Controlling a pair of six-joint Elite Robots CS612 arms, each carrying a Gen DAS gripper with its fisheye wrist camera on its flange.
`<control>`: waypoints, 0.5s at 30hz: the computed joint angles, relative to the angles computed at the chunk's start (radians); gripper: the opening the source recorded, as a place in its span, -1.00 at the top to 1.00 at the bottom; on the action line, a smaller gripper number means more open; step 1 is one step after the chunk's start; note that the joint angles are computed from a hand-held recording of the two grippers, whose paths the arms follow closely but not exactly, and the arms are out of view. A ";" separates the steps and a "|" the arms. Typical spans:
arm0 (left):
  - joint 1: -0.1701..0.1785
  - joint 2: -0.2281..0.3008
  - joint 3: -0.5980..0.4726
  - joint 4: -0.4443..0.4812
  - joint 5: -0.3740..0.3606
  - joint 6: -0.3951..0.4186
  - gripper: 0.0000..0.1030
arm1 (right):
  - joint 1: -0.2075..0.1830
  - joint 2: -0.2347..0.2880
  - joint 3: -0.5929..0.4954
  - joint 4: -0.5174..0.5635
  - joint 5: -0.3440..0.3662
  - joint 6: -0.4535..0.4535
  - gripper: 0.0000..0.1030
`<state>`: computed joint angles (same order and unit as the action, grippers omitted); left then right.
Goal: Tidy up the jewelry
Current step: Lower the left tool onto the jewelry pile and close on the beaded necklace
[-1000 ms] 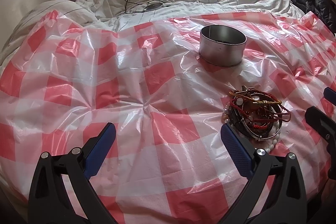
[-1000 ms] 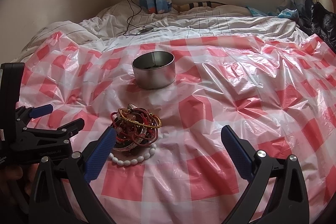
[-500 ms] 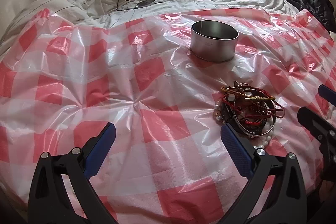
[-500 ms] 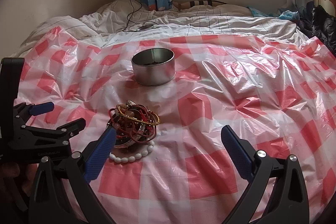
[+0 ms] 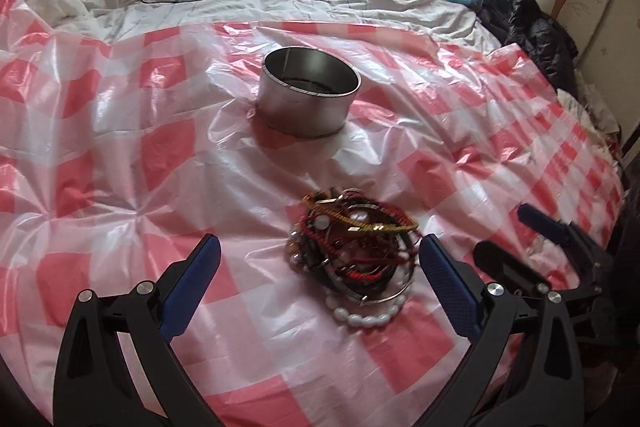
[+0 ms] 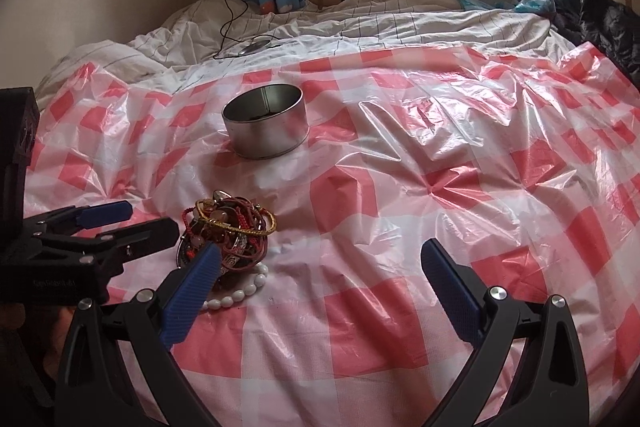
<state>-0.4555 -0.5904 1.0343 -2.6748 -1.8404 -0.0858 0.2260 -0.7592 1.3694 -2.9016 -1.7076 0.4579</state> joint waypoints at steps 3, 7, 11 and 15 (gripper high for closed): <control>0.007 0.045 -0.084 0.044 -0.086 -0.047 -0.85 | -0.010 -0.005 0.011 -0.014 0.027 0.038 -0.86; 0.018 0.106 -0.191 0.128 -0.168 -0.131 -0.85 | -0.018 -0.006 0.013 -0.009 0.068 0.066 -0.86; 0.008 0.115 -0.205 0.144 -0.122 -0.134 -0.85 | -0.017 -0.004 0.011 -0.014 0.078 0.059 -0.86; -0.011 0.094 -0.168 0.095 -0.015 -0.092 -0.85 | -0.016 -0.002 0.007 -0.002 0.082 0.051 -0.86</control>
